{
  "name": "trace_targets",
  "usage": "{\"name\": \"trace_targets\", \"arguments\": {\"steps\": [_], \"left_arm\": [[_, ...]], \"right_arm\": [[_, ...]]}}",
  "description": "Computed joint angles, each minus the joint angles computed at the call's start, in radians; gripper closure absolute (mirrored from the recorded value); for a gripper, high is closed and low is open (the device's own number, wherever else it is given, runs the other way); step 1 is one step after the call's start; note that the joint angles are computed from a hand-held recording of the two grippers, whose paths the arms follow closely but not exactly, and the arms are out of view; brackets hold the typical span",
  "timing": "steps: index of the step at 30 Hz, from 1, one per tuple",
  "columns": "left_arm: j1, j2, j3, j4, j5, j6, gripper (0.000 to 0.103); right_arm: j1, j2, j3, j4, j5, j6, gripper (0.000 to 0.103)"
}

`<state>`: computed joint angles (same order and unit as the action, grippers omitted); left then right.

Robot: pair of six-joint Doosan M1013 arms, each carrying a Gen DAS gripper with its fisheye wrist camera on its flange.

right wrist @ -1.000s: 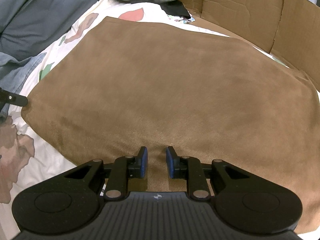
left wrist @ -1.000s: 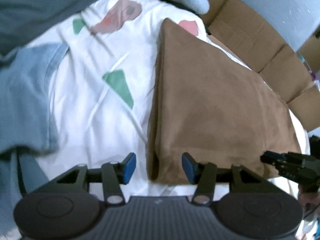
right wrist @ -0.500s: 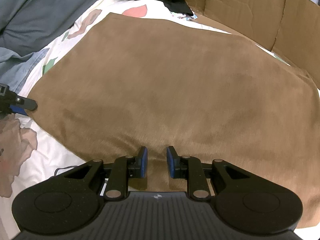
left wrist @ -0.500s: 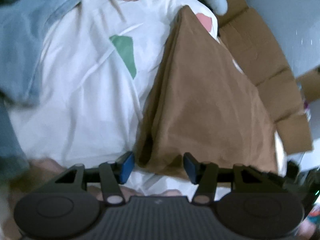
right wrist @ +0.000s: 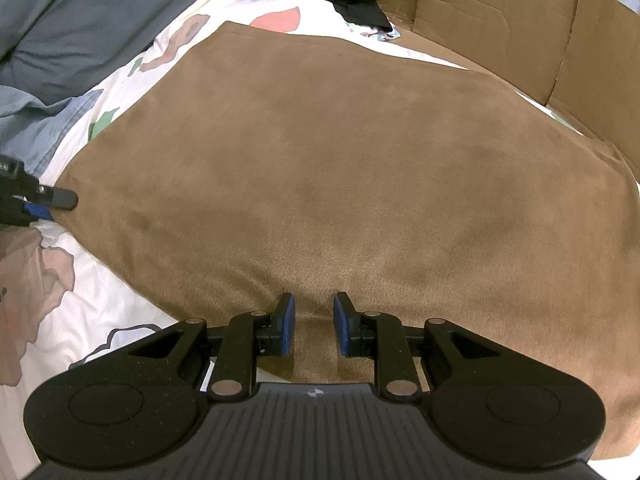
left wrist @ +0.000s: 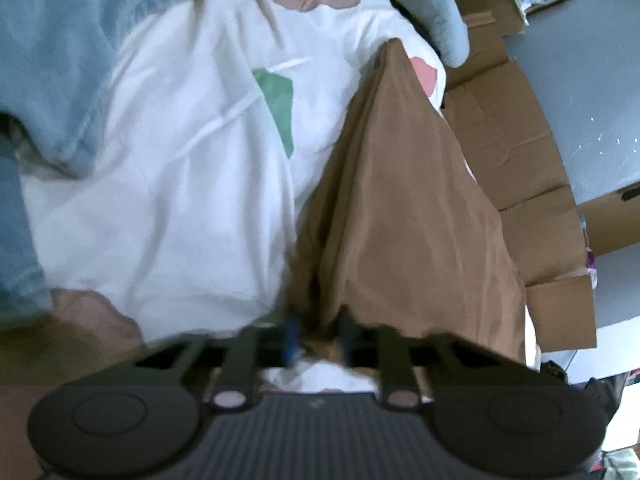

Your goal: Fold clothes

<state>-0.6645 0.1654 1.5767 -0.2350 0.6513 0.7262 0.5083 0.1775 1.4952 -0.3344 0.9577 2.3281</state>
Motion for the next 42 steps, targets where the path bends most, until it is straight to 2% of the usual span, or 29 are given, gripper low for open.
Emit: {"name": "trace_targets", "arguments": {"steps": [5,10,14,17,18,22,31,42], "left_arm": [[0.001,-0.003,0.002,0.006,0.004,-0.008,0.087],[0.01,-0.002,0.019,-0.064,-0.029,0.031,0.071],[0.016,-0.011,0.047,-0.124,-0.067,0.054,0.068],[0.019,-0.019,0.057,-0.132,-0.071,0.048,0.079],[0.02,-0.021,0.059,-0.132,-0.071,0.045,0.089],[0.024,-0.031,0.067,-0.125,-0.081,0.031,0.092],[0.026,-0.029,0.064,-0.115,-0.078,0.016,0.093],[0.03,-0.054,0.097,-0.151,-0.091,0.025,0.093]], "right_arm": [[0.0,-0.002,0.002,0.0,-0.001,-0.004,0.08],[0.0,0.002,-0.003,0.004,0.003,-0.01,0.08],[-0.006,0.005,-0.013,0.022,0.017,-0.023,0.08],[-0.011,0.004,-0.028,0.027,0.023,-0.009,0.08],[-0.012,0.002,-0.033,0.022,0.019,0.003,0.079],[-0.021,0.007,-0.057,-0.014,0.014,0.05,0.079],[-0.077,0.056,-0.079,0.022,0.035,0.112,0.079],[-0.12,0.112,-0.136,-0.026,0.035,0.124,0.079]]}}
